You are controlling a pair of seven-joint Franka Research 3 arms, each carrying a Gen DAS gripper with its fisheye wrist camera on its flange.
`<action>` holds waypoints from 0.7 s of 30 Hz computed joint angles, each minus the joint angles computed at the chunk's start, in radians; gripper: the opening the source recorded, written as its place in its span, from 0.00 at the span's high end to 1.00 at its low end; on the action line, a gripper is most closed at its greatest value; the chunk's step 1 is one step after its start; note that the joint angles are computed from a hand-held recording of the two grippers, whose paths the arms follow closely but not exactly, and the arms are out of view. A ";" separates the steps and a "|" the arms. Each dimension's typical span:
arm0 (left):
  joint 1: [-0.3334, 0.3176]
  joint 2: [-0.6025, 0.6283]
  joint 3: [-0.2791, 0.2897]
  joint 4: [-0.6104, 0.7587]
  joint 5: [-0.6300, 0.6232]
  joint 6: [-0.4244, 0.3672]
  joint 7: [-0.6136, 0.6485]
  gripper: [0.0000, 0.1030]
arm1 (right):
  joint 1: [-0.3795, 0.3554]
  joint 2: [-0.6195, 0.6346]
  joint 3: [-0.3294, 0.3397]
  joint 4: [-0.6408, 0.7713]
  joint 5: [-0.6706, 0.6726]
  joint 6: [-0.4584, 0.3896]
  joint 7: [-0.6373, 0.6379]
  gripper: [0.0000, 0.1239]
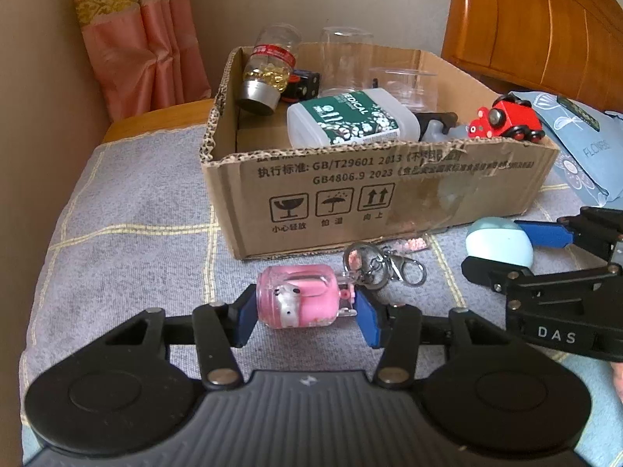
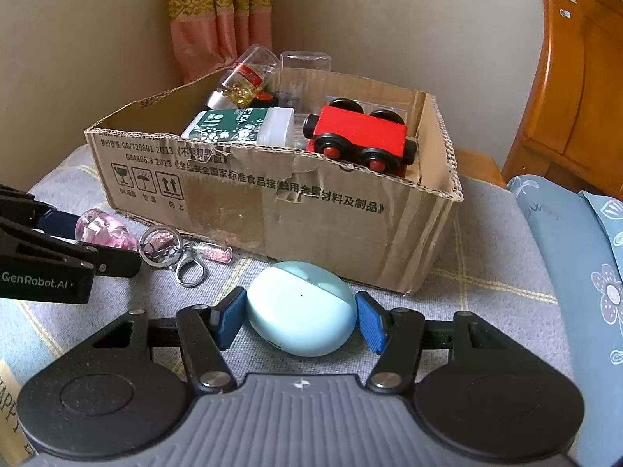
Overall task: Organize rigid objects
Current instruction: 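Grasp the pink charm with the left tool while the right tool grasps the blue case, then open the left tool over the box while the right tool drops the blue case in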
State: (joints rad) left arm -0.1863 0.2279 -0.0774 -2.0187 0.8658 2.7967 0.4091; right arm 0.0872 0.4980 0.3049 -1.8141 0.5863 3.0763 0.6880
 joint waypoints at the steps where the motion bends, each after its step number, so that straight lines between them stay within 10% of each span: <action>1: 0.000 -0.001 -0.001 -0.001 -0.006 -0.003 -0.004 0.50 | -0.003 0.001 0.003 0.002 -0.001 -0.003 -0.004 0.47; 21: 0.031 -0.028 -0.040 -0.029 -0.165 -0.007 0.192 0.52 | -0.031 -0.074 0.002 -0.055 0.008 -0.120 -0.102 0.47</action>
State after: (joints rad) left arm -0.1556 0.1998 -0.1171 -2.0474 0.7011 2.7894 0.6009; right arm 0.0564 0.4237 0.3069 -1.8687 0.5948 2.9558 0.5857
